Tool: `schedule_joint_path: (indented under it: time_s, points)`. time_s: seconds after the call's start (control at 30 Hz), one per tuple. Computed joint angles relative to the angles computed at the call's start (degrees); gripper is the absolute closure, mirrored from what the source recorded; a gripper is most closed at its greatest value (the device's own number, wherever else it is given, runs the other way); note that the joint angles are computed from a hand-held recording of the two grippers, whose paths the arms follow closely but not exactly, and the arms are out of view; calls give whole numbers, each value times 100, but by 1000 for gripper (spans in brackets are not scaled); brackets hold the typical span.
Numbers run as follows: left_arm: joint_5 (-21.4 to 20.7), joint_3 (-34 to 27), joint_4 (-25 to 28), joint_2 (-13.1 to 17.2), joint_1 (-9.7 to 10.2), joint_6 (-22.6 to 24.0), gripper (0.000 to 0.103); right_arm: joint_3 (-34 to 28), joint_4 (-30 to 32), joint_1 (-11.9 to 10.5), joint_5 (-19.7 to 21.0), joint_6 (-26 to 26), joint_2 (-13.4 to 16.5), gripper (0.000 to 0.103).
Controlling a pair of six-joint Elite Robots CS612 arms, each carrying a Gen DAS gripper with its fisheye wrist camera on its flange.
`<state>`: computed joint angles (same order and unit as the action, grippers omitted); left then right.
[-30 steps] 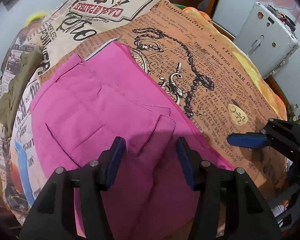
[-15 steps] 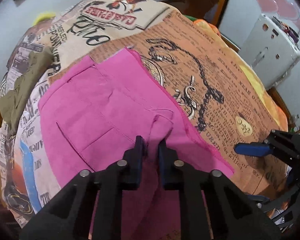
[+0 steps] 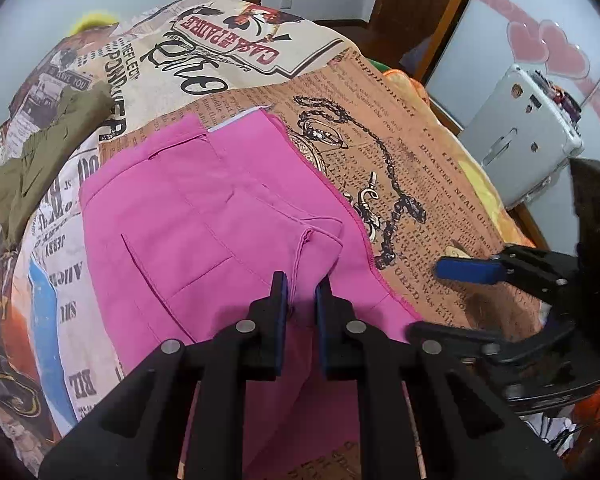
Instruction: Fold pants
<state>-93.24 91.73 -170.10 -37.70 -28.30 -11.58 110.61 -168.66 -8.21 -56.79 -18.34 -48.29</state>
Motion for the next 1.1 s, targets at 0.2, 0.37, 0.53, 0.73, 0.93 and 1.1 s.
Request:
schedule_joint_path:
  time_s: [0.2,0.37,0.53,0.73,0.93,1.1]
  points:
    - [-195,96,-244,-70,71,-55,91,-38,-183,192,-652,-470,77,38]
    - [-264,154,-405,-126,100,-73,91,-46,-143,144,-680,-498,84,38]
    - [-332,310,-772,-263,91,12,91,-12,-181,148,-718,-447,71,38]
    - [-571,471,-902,-350,46,206,92,-3,-184,165,-755,-407,58,38]
    - [-645,464,-535,-262,-20,145,92,-11,-142,171,-796,-383,47,38]
    - [-647,448,-352,-198,-64,117,91,18,-115,143,-866,-361,14,38]
